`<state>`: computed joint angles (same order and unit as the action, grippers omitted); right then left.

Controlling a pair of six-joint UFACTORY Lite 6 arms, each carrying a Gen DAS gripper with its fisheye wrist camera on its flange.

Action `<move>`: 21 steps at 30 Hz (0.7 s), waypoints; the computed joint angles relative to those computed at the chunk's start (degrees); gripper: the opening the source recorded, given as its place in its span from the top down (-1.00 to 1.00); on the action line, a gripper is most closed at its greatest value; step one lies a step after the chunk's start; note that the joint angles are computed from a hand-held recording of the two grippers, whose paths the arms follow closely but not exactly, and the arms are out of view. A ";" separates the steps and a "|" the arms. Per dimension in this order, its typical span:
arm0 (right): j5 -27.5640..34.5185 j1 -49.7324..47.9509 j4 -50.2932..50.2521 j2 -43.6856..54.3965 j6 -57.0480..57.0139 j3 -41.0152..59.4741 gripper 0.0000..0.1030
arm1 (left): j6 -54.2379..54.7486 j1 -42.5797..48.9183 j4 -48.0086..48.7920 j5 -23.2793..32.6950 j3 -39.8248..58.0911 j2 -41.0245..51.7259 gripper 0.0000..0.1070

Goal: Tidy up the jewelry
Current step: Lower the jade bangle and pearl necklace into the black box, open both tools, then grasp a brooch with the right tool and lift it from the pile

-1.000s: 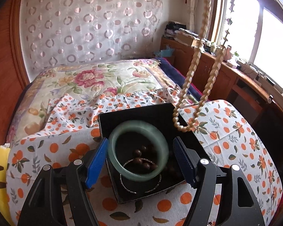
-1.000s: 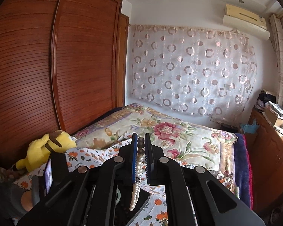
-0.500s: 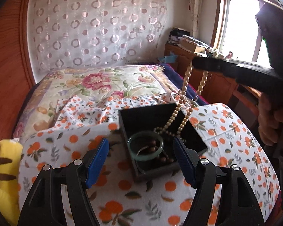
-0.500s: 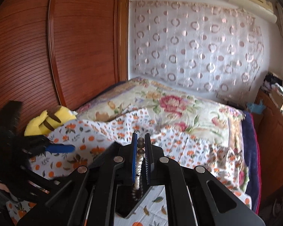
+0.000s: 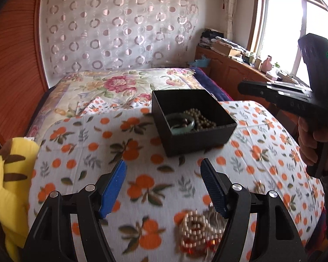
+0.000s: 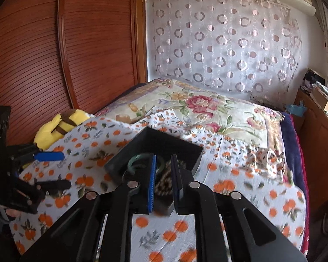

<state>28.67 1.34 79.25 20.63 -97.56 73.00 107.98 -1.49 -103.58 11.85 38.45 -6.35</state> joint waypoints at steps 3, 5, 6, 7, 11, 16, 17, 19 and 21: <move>0.18 0.23 4.72 -3.98 -5.51 -7.87 0.71 | 0.46 0.41 0.18 0.30 -4.01 -3.41 -0.26; -0.53 1.26 7.52 -5.97 -8.61 -12.36 0.71 | 1.09 0.64 0.03 0.29 -6.41 -5.35 -0.26; -0.92 1.89 8.84 -6.75 -10.02 -14.34 0.71 | 1.26 0.89 0.15 0.38 -7.98 -6.60 -0.26; -1.29 2.61 10.49 -7.60 -11.75 -16.65 0.70 | 1.45 1.26 0.27 0.67 -9.54 -7.83 -0.26; -1.21 4.91 14.12 -9.16 -15.04 -22.10 0.34 | 1.46 2.92 1.42 1.89 -14.27 -11.09 -0.26; -2.06 8.51 13.08 -8.49 -14.14 -24.05 0.34 | 2.48 5.58 2.12 3.99 -18.88 -13.28 -0.26; -2.20 9.33 12.35 -8.11 -13.49 -24.24 0.34 | 2.30 5.69 2.37 4.04 -19.48 -13.79 -0.26; -2.17 10.29 10.92 -7.73 -12.10 -24.53 0.34 | 1.44 6.74 3.90 4.56 -21.14 -15.30 -0.26; -2.12 11.04 8.26 -6.53 -9.31 -23.86 0.34 | 0.78 7.91 5.18 5.24 -21.99 -15.82 -0.26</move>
<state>26.56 12.38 87.51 14.09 -106.87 49.14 108.75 6.42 -98.40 17.09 16.45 -22.17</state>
